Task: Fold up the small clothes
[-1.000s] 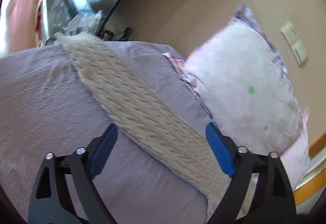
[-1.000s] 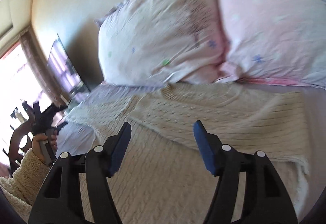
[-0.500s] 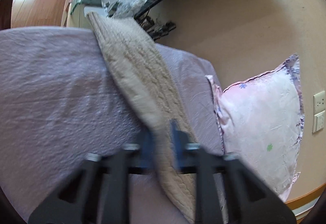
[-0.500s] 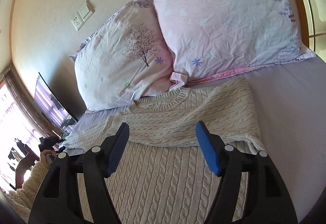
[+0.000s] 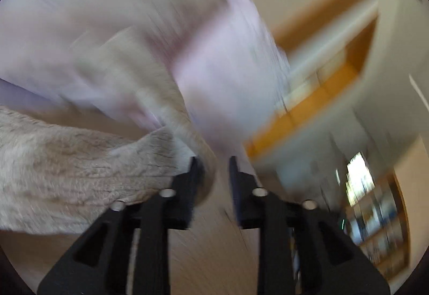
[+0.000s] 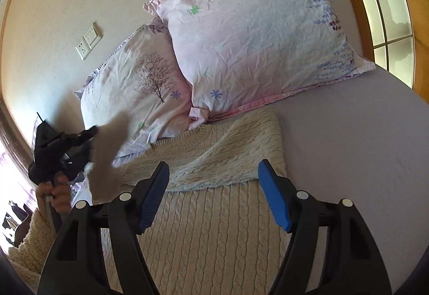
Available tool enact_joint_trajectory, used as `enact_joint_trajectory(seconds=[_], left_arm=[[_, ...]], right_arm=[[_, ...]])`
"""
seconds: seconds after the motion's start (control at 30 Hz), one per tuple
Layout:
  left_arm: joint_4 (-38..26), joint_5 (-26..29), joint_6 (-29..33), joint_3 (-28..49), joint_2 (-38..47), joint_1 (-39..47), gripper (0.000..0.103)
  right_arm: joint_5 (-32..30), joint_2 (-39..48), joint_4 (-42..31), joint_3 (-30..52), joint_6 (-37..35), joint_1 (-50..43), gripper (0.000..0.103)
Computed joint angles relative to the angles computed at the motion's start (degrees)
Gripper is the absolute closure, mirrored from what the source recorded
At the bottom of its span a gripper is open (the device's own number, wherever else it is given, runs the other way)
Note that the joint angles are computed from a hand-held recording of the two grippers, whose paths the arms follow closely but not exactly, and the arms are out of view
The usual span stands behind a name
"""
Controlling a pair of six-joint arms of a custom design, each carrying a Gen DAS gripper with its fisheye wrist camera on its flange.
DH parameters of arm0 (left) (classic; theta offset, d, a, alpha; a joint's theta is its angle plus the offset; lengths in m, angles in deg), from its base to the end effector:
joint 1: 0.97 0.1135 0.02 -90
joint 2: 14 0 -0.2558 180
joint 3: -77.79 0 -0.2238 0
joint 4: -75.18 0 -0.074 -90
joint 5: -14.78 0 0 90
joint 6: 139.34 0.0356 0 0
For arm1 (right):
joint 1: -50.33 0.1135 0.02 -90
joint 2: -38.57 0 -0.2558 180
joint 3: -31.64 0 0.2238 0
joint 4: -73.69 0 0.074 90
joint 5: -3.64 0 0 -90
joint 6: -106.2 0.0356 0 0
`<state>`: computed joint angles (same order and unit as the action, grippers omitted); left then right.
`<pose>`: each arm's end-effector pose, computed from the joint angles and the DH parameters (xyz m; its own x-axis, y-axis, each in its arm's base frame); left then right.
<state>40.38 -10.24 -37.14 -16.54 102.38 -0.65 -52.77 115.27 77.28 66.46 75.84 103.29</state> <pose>0.3632 -0.0302 0.1473 -0.8106 0.0849 -0.5794 0.5571 0.4165 -0.7184 0.1417 0.1551 0.1488 -0.5367 0.4821 -0.6925 0.1182 0.8556 0.5040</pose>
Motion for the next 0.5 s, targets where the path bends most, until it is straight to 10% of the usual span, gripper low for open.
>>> enact_joint_trajectory(seconds=[0.17,0.37,0.5], left_arm=[[-9.3,-3.2,18.1,-8.8,-4.1,0.8,0.051],[-47.3,-7.4,68.8,-6.7,-2.8,33.0,0.031],[-57.2,-18.2,84.3,-2.7,5.1,51.7,0.027]], right_arm=[[3.0,-11.3,-7.0,-5.3,4.9,8.6,0.023],[4.7,-20.1,-6.4,-14.8,17.1,26.9,0.022],[11.9,-20.4,-8.8,-17.9,34.9,45.7,0.022]])
